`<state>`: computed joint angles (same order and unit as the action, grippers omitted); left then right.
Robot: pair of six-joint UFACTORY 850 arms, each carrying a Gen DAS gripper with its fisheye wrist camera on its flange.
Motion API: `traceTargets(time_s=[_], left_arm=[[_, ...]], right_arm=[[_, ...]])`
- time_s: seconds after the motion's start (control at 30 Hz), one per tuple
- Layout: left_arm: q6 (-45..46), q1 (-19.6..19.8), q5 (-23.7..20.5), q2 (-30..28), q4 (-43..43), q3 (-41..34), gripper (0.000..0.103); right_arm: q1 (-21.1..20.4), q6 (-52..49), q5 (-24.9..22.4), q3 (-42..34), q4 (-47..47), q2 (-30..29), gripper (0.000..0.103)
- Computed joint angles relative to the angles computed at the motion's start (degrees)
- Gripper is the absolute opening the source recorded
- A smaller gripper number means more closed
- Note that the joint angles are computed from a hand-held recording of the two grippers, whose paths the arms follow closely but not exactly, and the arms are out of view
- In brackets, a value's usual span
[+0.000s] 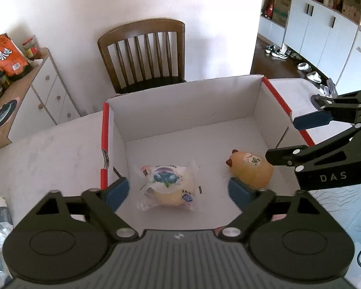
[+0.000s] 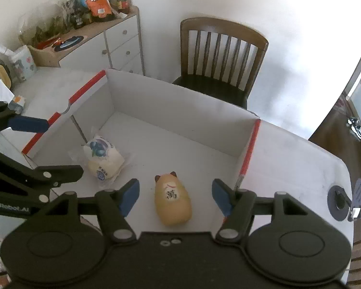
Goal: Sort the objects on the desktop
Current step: 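Withdraw both open tools up and out of the red box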
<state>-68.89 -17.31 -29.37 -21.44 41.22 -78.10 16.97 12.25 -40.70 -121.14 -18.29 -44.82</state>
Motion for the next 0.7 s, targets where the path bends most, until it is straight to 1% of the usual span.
traceTargets(time_s=[0.03,0.07,0.27,0.4,0.57,0.7], left_arm=[[-0.6,-0.1,0.0,0.2,0.5,0.2,0.102],[-1.6,-0.2,0.1,0.5,1.3,0.4,0.103],[-3.9,-1.0,-0.1,1.6,2.4,1.1,0.103],[-7.4,-1.9,-0.7,2.5,5.4,2.2,0.103],[-12.5,-2.6,-0.6,4.1,8.5,3.7,0.103],[-13.9,-3.0,-0.2,5.5,9.6,5.0,0.103]], right_arm=[[0.0,0.2,0.4,0.6,0.0,0.5,0.067],[-0.1,0.2,0.8,1.4,0.1,1.0,0.067],[-0.2,0.0,3.5,5.1,1.4,3.9,0.068],[-0.4,-0.7,5.1,7.7,2.8,5.9,0.069],[-0.3,-0.9,6.2,10.2,3.7,7.9,0.069],[0.3,0.1,7.0,12.6,2.9,9.9,0.069]])
